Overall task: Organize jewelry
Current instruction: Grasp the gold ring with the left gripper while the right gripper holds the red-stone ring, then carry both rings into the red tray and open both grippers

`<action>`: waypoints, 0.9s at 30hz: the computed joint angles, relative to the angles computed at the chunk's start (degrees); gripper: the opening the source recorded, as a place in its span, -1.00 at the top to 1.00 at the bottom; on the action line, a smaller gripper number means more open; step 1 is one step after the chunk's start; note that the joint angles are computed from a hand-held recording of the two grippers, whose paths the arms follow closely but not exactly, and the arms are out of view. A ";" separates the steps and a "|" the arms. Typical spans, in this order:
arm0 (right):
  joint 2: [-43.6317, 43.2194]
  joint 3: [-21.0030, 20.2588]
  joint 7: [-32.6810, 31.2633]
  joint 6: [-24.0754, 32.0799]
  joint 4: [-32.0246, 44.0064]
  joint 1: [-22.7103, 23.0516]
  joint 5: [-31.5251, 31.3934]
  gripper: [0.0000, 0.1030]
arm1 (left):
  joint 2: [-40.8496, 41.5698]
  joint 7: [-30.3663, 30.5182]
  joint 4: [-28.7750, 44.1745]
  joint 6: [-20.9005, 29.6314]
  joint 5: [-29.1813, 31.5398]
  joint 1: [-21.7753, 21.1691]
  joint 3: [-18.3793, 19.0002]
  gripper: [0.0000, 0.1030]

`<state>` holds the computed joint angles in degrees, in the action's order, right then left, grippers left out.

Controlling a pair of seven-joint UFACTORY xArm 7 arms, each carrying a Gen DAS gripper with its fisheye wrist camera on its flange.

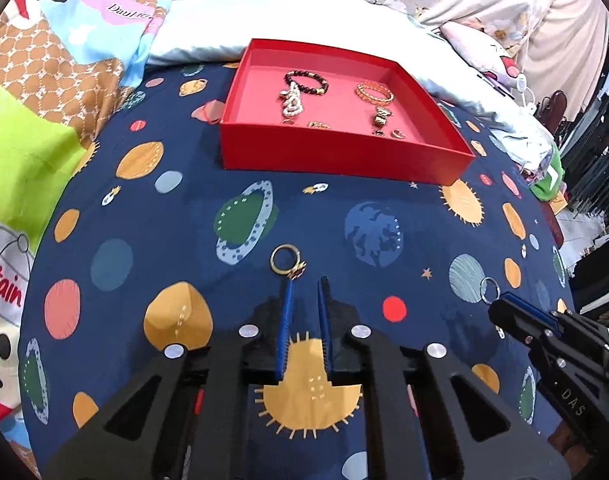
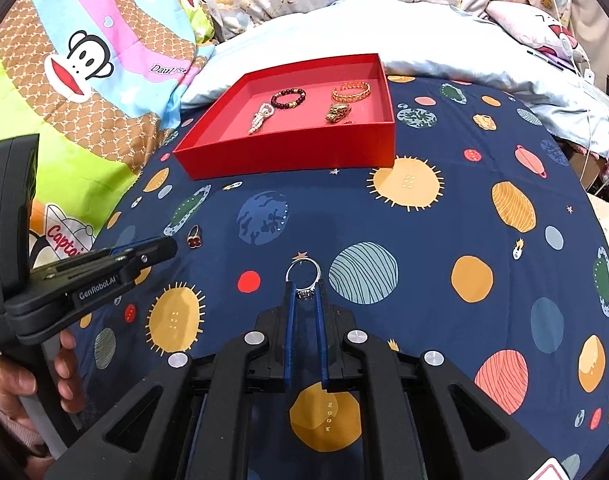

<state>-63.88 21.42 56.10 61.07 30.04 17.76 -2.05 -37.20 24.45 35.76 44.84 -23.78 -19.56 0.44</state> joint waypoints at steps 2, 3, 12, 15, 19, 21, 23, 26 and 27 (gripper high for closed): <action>0.01 -0.06 0.02 -0.02 -0.02 0.14 0.08 0.84 | 0.65 -1.09 -0.16 -0.31 0.18 0.42 -0.47 0.43; 0.10 -0.09 -0.05 -0.01 0.02 0.15 0.05 0.84 | 1.02 -1.60 -0.22 -0.59 0.09 0.49 -0.57 0.34; 0.31 -0.20 -0.03 -0.37 -0.28 0.32 0.04 0.84 | 5.60 -9.55 -0.60 -7.85 1.98 0.87 -4.40 0.43; 0.13 -0.44 -0.06 -0.58 -0.70 0.37 0.09 0.84 | 5.77 -9.79 -0.47 -7.62 2.41 -0.36 -3.30 0.74; -0.38 -0.66 0.06 -0.83 -1.26 0.38 0.19 0.84 | 4.70 -7.78 -0.72 -6.29 1.55 -1.61 -1.47 0.76; -0.58 -0.69 0.05 -0.83 -1.34 0.35 0.16 0.84 | 3.73 -6.67 -0.96 -5.65 0.98 -1.94 -0.76 0.77; -0.80 -0.64 0.10 -0.76 -1.23 0.29 0.14 0.84 | 2.67 -5.68 -0.85 -4.38 0.42 -2.10 -0.13 0.77; -1.14 -0.57 -0.10 -0.52 -0.59 0.06 -0.20 0.84 | 0.49 -3.99 -0.39 -2.28 -0.23 -2.15 0.66 0.77; -1.16 -0.56 -0.26 -0.44 -0.25 -0.08 -0.36 0.84 | -0.10 -3.54 -0.01 -1.46 -0.43 -2.11 0.93 0.77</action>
<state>-65.04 20.86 55.84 60.64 29.79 17.67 -2.41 -37.30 20.91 35.75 43.38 -24.20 -21.67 1.37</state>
